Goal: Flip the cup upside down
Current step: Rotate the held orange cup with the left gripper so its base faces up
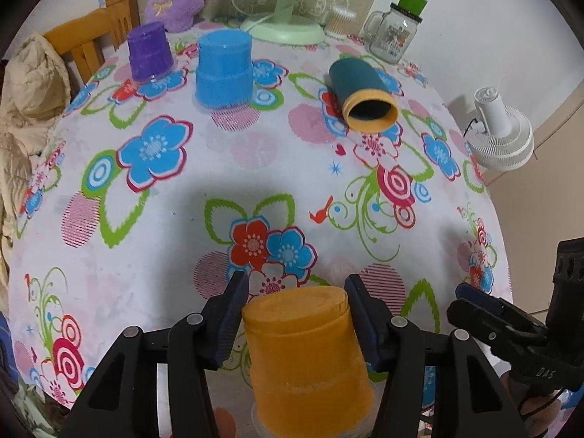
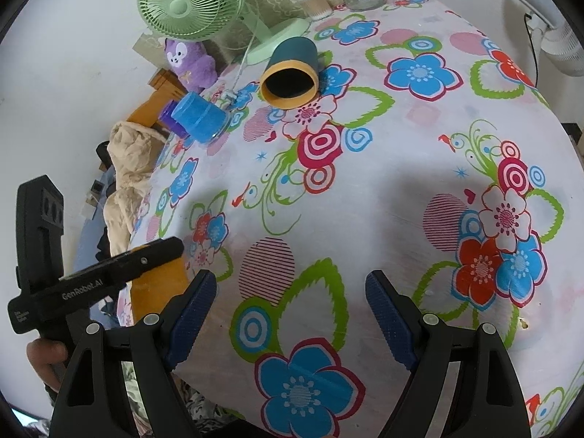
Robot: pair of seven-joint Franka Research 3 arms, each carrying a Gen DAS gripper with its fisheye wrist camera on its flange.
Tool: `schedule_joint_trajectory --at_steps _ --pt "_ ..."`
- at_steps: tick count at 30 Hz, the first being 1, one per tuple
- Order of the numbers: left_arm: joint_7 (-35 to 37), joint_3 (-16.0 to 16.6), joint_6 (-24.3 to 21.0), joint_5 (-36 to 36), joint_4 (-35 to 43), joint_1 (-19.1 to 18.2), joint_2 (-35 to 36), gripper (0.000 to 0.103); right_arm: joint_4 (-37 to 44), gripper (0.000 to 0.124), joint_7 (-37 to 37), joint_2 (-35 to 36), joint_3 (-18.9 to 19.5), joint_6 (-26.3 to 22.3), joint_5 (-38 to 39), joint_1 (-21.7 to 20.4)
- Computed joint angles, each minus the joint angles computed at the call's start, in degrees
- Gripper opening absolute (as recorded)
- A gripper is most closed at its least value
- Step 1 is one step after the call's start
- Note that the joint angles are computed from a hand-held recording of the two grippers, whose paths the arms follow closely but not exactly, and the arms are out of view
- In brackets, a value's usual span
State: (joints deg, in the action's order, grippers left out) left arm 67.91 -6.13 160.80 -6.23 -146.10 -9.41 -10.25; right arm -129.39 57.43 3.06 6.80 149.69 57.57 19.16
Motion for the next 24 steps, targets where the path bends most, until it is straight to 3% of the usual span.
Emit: schedule_joint_trajectory --at_steps 18,24 --pt "-5.5 -0.2 2.1 6.3 -1.8 1.0 -4.6 0.055 0.6 0.086 -0.5 0.0 0.4 -0.3 -0.5 0.8" --pt "-10.2 -1.8 2.3 11.7 -2.0 3.4 -5.7 0.055 0.7 0.086 -0.5 0.0 0.4 -0.3 -0.6 0.9"
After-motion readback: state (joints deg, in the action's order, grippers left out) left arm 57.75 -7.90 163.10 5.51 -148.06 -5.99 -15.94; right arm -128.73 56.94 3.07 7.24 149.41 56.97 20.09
